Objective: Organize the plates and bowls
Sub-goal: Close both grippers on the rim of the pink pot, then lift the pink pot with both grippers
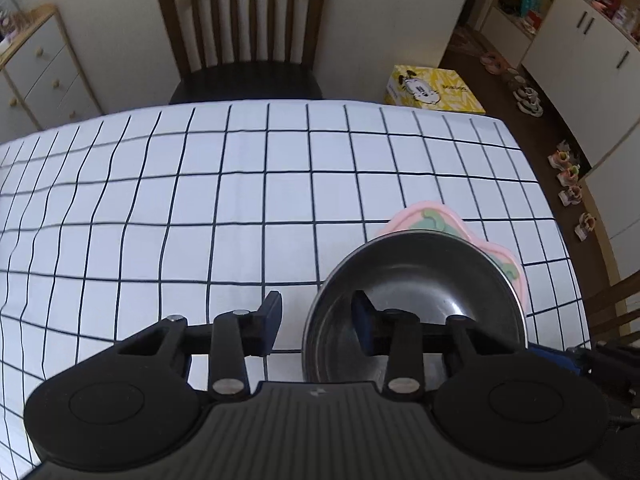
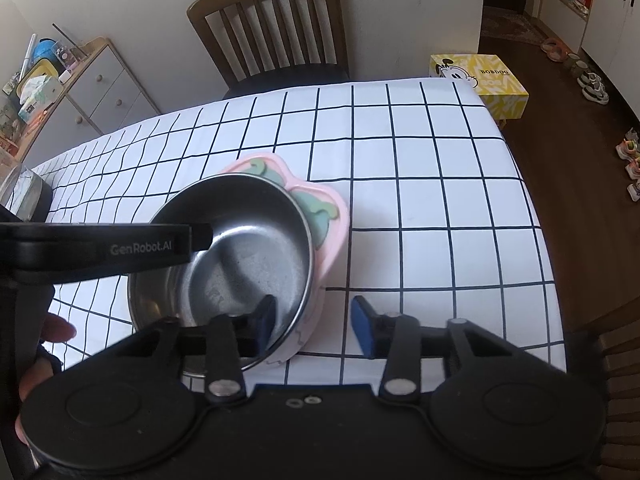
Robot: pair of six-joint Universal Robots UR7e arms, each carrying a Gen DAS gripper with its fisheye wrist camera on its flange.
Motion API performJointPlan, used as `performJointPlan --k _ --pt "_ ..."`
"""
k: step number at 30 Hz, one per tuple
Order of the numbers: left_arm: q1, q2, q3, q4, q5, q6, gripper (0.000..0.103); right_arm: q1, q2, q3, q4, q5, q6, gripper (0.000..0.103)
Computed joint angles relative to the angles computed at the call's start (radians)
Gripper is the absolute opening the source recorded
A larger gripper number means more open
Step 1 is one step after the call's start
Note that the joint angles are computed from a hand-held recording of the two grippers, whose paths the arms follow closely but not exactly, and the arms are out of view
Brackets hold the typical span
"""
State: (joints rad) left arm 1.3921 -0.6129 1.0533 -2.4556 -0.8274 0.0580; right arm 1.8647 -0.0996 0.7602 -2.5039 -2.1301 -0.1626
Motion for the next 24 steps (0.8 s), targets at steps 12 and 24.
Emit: performJointPlan --k 12,24 --pt "-0.009 -0.036 0.044 0.024 0.006 -0.037 0.009 0.010 0.004 0.010 -0.027 -0.006 -0.041 0.020" --pt "-0.061 -0.136 0.210 -0.022 0.034 -0.045 0.009 0.030 -0.062 0.124 -0.093 -0.048 -0.024 0.011"
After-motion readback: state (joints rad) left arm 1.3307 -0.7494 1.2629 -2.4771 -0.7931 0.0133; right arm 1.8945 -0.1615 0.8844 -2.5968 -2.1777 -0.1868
